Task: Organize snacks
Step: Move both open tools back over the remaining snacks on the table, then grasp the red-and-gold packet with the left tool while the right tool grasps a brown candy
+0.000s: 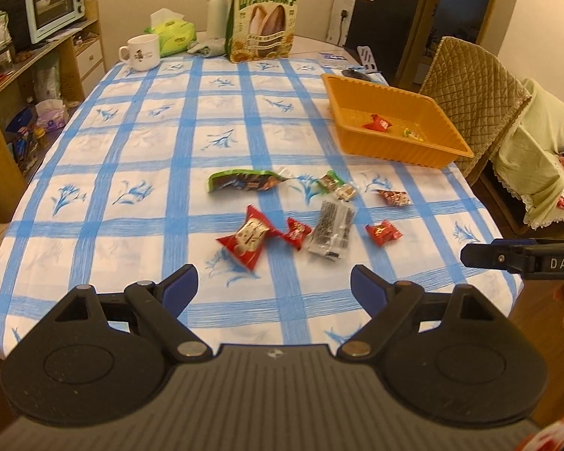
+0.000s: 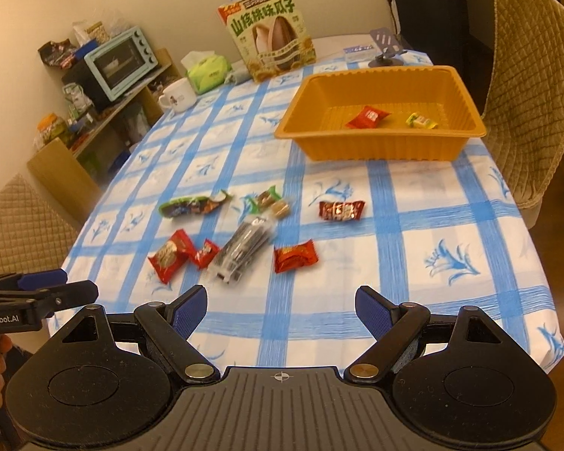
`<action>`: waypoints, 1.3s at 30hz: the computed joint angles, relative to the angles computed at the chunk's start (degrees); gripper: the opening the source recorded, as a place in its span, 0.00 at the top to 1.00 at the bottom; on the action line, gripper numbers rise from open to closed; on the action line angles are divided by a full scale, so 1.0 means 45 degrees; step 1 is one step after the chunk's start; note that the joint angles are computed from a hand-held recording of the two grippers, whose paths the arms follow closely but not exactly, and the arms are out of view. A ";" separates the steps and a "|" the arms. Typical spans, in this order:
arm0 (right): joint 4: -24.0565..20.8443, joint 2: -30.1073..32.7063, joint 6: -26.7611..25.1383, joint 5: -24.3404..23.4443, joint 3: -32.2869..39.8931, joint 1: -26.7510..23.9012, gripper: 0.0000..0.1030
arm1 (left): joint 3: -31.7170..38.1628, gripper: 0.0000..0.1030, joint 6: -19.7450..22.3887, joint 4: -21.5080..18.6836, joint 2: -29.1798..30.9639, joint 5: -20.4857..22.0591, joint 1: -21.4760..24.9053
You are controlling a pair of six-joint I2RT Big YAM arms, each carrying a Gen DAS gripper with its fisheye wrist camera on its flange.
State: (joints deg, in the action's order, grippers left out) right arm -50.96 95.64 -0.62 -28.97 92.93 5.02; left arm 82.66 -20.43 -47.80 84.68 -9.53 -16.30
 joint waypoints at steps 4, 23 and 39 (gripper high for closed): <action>-0.0056 0.0087 -0.0356 0.0136 -0.0017 0.0144 0.17 | -0.0159 0.16 -0.0177 -0.0099 -0.0038 -0.0252 0.0072; -0.0467 0.1777 -0.2122 0.0266 0.1523 0.0411 0.24 | 0.0338 0.23 -0.0201 -0.0340 0.0896 -0.1268 0.0144; -0.0843 0.3293 -0.2420 0.0107 0.3299 0.0350 0.31 | 0.1998 0.37 0.2215 -0.0110 0.3109 -0.1454 0.0247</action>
State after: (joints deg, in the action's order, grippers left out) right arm -54.75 110.46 -11.51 -28.49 107.77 6.60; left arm 91.65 -10.46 -48.30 98.68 -16.07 -15.19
